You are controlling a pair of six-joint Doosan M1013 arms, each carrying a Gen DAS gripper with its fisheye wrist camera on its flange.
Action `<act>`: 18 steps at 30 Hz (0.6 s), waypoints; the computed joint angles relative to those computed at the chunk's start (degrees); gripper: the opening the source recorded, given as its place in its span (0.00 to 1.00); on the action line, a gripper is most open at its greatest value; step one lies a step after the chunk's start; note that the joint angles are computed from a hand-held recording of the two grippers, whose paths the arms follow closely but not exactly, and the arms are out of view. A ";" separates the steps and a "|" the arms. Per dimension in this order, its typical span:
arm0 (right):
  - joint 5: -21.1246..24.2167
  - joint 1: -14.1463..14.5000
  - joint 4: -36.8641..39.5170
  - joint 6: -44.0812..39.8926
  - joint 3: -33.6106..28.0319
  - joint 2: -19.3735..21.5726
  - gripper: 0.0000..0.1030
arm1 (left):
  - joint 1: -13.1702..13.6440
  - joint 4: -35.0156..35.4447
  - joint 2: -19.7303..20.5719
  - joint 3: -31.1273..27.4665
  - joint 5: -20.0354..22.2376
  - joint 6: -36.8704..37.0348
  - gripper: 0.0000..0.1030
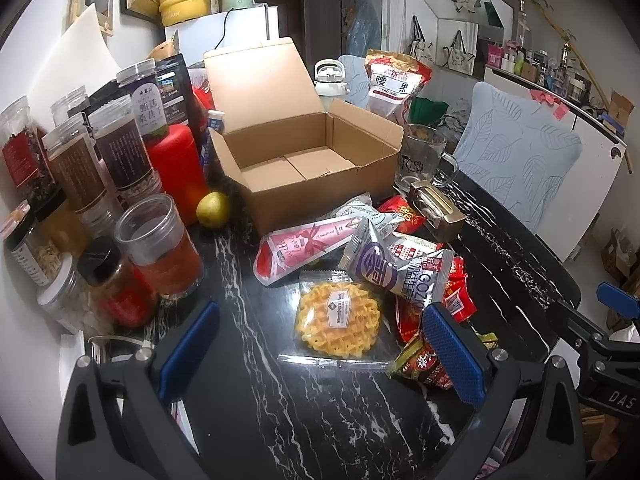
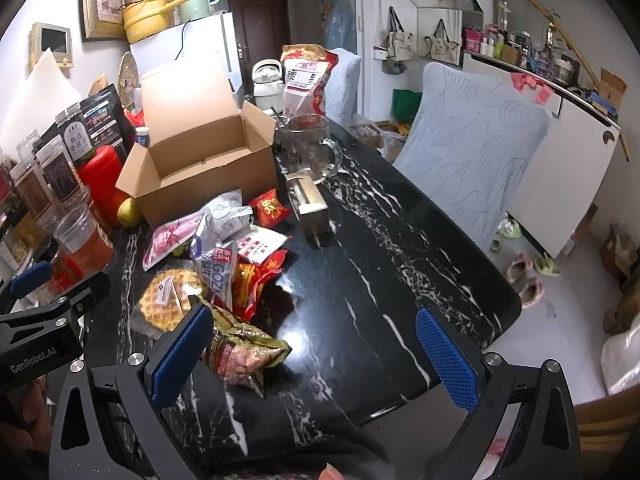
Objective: Organize snacks
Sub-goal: 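Grasp the green-gold snack bag with the right tool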
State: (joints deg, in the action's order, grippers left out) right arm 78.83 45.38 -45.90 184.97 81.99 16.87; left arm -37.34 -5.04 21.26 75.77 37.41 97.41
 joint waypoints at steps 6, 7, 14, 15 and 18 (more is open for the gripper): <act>-2.10 0.21 -0.20 -0.08 1.03 -0.46 1.00 | 0.08 -0.53 -0.73 1.40 -1.13 -0.07 1.00; -2.56 0.22 -0.28 -0.13 1.24 -0.55 1.00 | 0.11 -0.66 -0.92 1.75 -1.46 -0.05 1.00; -9.61 0.22 -0.68 -1.10 3.80 -1.67 1.00 | 1.05 -5.23 -1.66 3.64 -1.95 1.89 1.00; -10.58 0.11 -0.55 -1.39 4.10 -1.74 1.00 | 1.13 -5.35 -1.70 3.82 -1.91 1.71 1.00; -13.69 -0.43 0.29 -2.35 5.06 -1.89 1.00 | 1.50 -5.36 -1.75 4.27 -1.79 0.74 1.00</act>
